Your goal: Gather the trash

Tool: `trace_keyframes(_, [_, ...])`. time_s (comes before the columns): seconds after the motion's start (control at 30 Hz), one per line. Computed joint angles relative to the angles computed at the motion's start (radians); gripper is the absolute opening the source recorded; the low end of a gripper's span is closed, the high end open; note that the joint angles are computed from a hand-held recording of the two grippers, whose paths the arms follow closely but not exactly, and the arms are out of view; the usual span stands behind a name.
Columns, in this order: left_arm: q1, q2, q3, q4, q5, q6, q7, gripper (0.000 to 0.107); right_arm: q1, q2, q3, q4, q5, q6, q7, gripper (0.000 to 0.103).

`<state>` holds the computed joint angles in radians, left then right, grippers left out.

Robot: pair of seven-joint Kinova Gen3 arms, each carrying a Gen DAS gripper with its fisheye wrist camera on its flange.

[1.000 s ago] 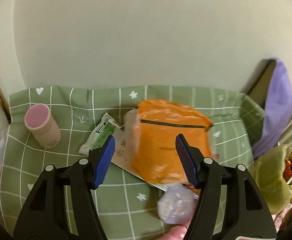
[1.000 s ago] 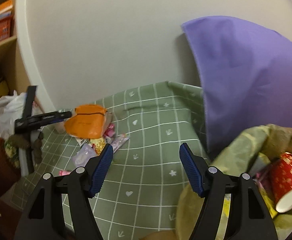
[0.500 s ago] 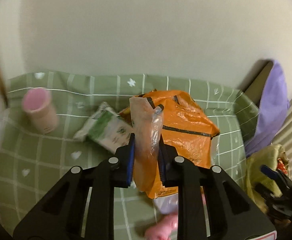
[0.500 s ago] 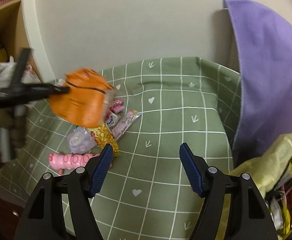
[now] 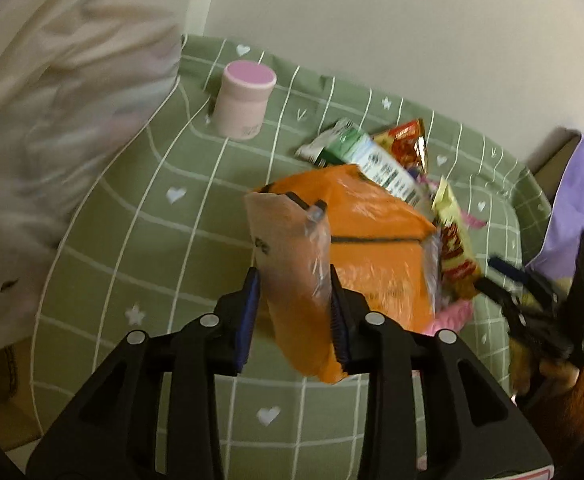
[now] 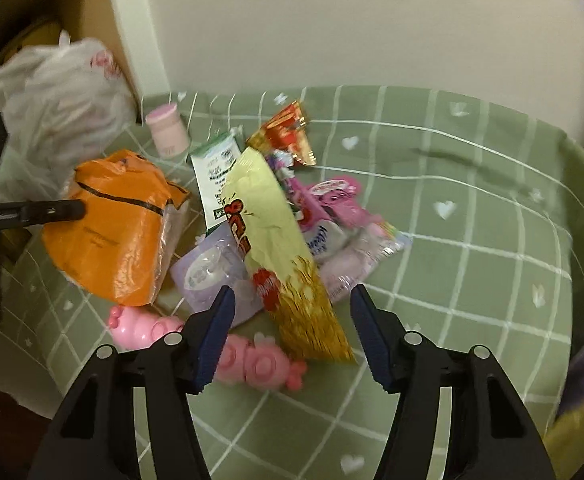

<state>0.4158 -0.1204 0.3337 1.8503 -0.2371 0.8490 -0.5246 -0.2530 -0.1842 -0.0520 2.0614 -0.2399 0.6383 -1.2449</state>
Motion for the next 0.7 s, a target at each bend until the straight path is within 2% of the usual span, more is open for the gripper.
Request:
trace_keyframes(0.2, [0.011, -0.019, -0.016, 0.022, 0.069, -0.012, -0.075, 0.036, -0.024, 0.064, -0.041, -0.044, 0.051, -0.053, -0.006, 0.055])
trace_keyframes(0.23, [0.013, -0.02, -0.023, 0.021, 0.092, -0.016, -0.101, 0.037, -0.025, 0.075, -0.045, -0.055, 0.062, -0.049, -0.009, 0.047])
trace_keyframes(0.27, [0.012, -0.018, -0.028, 0.019, 0.112, -0.018, -0.127, 0.038, -0.027, 0.097, -0.049, -0.078, 0.077, -0.031, -0.012, 0.029])
trace_keyframes(0.33, [0.011, -0.012, -0.014, 0.004, 0.109, -0.003, -0.134, 0.039, -0.02, 0.111, -0.058, -0.103, 0.091, 0.003, -0.014, 0.025])
trace_keyframes(0.53, [0.002, -0.021, 0.033, -0.012, 0.003, 0.034, -0.039, 0.044, -0.003, -0.004, 0.033, -0.078, -0.069, 0.042, 0.079, 0.024])
trace_keyframes(0.7, [-0.009, -0.006, 0.034, 0.007, -0.045, 0.027, 0.05, 0.049, 0.029, -0.101, 0.075, -0.049, -0.102, 0.085, 0.076, 0.024])
